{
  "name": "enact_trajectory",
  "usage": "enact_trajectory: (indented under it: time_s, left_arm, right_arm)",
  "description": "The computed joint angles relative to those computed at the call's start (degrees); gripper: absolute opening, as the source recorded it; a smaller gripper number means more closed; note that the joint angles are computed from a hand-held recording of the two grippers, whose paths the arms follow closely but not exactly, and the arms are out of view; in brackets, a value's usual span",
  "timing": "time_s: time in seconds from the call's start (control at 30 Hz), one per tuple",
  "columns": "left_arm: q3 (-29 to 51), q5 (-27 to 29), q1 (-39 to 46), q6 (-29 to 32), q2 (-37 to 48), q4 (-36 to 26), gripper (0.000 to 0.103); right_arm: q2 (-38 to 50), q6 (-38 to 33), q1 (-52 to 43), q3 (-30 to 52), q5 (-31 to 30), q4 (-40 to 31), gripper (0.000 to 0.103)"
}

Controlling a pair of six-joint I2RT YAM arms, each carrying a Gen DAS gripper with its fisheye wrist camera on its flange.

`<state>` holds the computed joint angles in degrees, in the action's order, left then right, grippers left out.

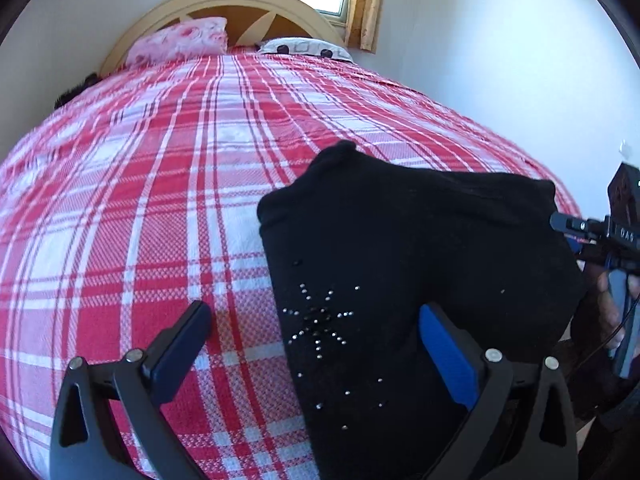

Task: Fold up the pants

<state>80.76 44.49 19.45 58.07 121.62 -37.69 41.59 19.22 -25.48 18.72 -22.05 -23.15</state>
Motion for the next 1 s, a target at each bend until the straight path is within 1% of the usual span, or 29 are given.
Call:
enact_trajectory:
  time_s: [0.07,0.17,0.23,0.27,0.3,0.33,0.4,0.43,0.47,0.5,0.57,0.63,0.67,0.7,0.73,0.77,0.8,0.83,0.87,0.9,0.93,0.97,1.0]
  left_arm:
    - [-0.62,0.33,-0.16,-0.17,-0.24,0.73,0.103]
    - [-1.38,0.72,-0.38,-1.1,-0.36,1.87,0.103]
    - [-2.35,0.95,-0.77,-2.83,-0.61,3.64,0.103]
    - [-3.77,0.53,-1.23,-4.48,-1.24,5.93,0.103]
    - [-4.53,0.17,-1.39,-5.25,-1.65,7.05,0.103]
    - [-5.49,-0.53,-1.84,-6.09,-2.32,8.07,0.103]
    - [-3.63,-0.91,-2.03,-5.65,-1.59,5.51,0.103]
    - [-1.61,-0.39,-1.76,-4.51,-0.49,2.88,0.103]
    - [0.36,0.38,-1.37,-3.06,0.65,0.27,0.102]
    - [1.23,0.9,-0.89,-2.06,1.13,-0.98,0.098]
    - [3.29,2.3,0.39,-0.44,2.26,-4.1,0.089]
    - [7.5,3.93,1.45,0.68,4.75,-9.66,0.085]
    - [10.55,5.16,1.86,0.92,6.69,-13.09,0.085]
    - [12.53,5.97,1.94,0.77,8.06,-15.16,0.085]
    - [13.65,6.65,1.91,0.49,9.08,-16.12,0.085]
    - [12.59,6.47,1.56,-0.05,8.62,-14.62,0.085]
    - [9.59,5.91,1.08,-0.61,6.82,-11.06,0.085]
    - [7.31,5.56,0.86,-0.53,5.29,-8.86,0.079]
    - [6.95,5.63,0.69,1.88,4.8,-10.11,0.048]
    - [9.48,6.07,0.58,6.17,6.15,-16.05,0.032]
    - [10.17,6.38,0.73,7.12,6.3,-18.14,0.024]
    - [10.04,6.43,0.8,7.24,6.02,-18.17,0.02]
    - [10.29,6.5,0.89,7.75,6.03,-18.53,0.02]
  right_arm:
    - [0.44,0.66,0.79,-0.48,0.59,1.2,0.076]
    - [0.34,0.59,2.31,-0.5,2.31,1.27,0.072]
    - [0.13,0.29,1.98,-0.53,1.38,1.1,0.064]
    - [0.04,0.3,2.0,-0.7,0.41,1.1,0.055]
    - [0.67,0.55,2.42,-0.8,-0.87,1.71,0.051]
    - [1.16,1.71,3.92,-1.23,-0.99,2.71,0.051]
    - [0.71,3.63,9.39,-1.55,4.98,3.7,0.051]
    - [0.44,3.82,10.12,-1.63,5.48,3.71,0.051]
    - [0.33,3.85,9.43,-1.77,4.49,3.84,0.048]
    - [-0.06,3.69,8.22,-2.05,2.96,3.76,0.042]
    - [-0.88,2.86,5.25,-2.84,-1.35,3.92,0.036]
    - [-1.1,2.05,3.94,-2.85,-3.8,3.62,0.034]
    - [-1.62,1.85,3.22,-3.0,-5.23,3.41,0.033]
    - [-1.72,1.82,2.37,-3.15,-6.53,3.52,0.034]
    - [-1.42,1.77,1.11,-3.49,-7.96,3.79,0.034]
    - [-0.48,1.84,0.78,-3.78,-8.03,4.74,0.034]
    - [0.64,2.09,1.1,-4.23,-7.43,6.21,0.034]
    - [1.37,2.28,1.49,-4.6,-6.81,7.34,0.034]
    - [1.26,2.88,1.86,-4.73,-6.2,7.73,0.034]
    - [-0.31,3.96,2.97,-4.64,-4.97,6.82,0.031]
    - [-2.04,4.02,4.43,-4.37,-3.4,5.57,0.03]
    - [-5.34,4.57,6.63,-4.36,-1.33,3.56,0.029]
    - [-7.9,5.27,8.29,-4.26,0.03,2.31,0.028]
